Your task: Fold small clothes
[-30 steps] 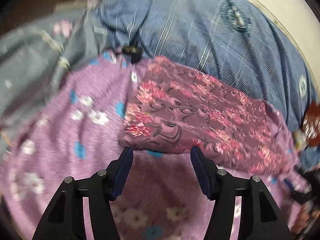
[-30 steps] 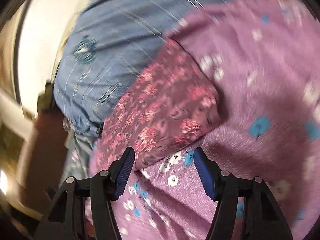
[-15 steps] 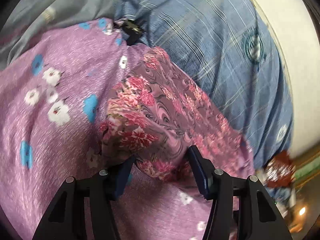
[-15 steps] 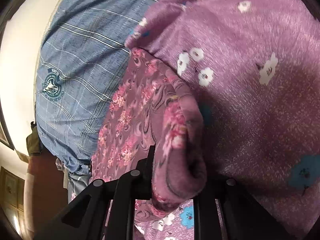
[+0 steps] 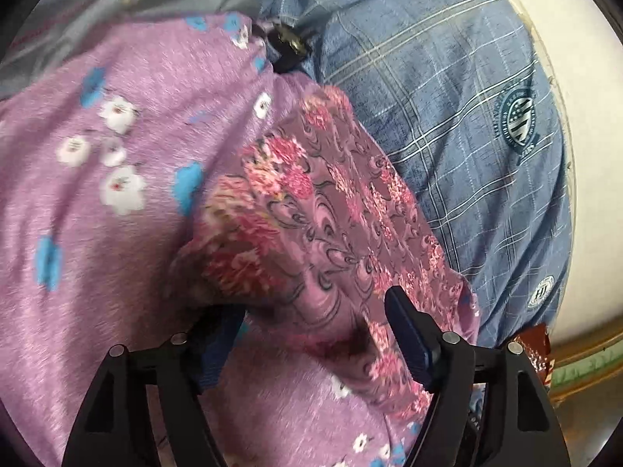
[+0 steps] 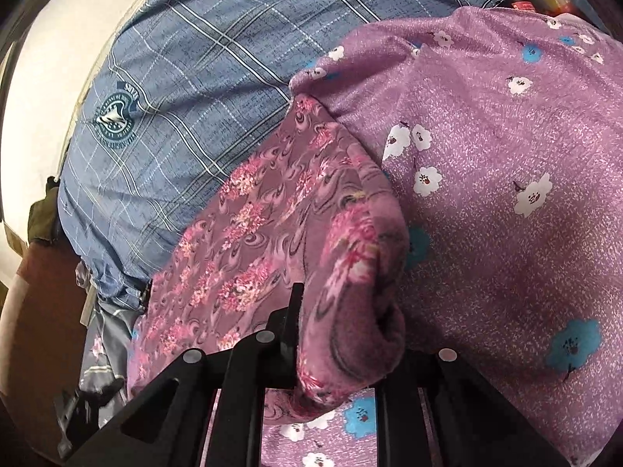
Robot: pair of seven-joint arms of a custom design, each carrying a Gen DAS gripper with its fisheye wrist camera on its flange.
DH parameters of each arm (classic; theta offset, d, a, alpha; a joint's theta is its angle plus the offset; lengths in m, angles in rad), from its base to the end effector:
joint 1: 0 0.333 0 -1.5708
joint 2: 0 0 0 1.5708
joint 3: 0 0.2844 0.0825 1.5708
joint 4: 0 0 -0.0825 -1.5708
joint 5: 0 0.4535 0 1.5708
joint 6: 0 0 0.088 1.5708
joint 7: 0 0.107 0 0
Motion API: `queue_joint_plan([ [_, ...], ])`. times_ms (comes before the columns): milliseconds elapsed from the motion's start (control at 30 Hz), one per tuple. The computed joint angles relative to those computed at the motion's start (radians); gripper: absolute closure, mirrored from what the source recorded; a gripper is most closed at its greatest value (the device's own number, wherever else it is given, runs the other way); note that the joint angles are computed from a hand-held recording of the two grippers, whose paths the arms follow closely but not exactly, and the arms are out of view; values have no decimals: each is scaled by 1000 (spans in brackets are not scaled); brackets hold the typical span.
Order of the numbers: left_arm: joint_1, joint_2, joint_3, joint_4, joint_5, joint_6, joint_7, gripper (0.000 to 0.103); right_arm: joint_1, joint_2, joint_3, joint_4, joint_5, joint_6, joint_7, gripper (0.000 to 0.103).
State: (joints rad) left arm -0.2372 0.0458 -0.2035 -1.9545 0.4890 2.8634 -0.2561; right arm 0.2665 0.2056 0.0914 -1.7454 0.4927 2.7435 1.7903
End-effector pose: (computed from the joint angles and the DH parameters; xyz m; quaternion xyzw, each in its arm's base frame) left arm 0.6026 -0.3111 0.4918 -0.8614 0.2621 -0.4351 0.0056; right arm 0.6886 0.2330 0.4863 -0.5584 0.7182 -0.0178 0.4149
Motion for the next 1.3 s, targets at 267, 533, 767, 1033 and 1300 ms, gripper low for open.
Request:
queue_joint_plan([
  [267, -17, 56, 33, 45, 92, -19, -102, 90, -14, -30, 13, -27, 58, 5, -101, 90],
  [533, -31, -115, -15, -29, 320, -112, -158, 95, 24, -219, 9, -210, 68, 123, -185, 91],
  [767, -68, -297, -64, -236, -22, -255, 73, 86, 26, -427, 4, -412, -64, -114, -96, 80],
  [1033, 100, -328, -160, -349, 123, -8, -165, 51, -9, -606, 2, -517, -170, -209, -6, 58],
  [1300, 100, -282, -162, -314, 283, -36, -175, 84, 82, -408, -22, -323, -56, -164, -171, 81],
])
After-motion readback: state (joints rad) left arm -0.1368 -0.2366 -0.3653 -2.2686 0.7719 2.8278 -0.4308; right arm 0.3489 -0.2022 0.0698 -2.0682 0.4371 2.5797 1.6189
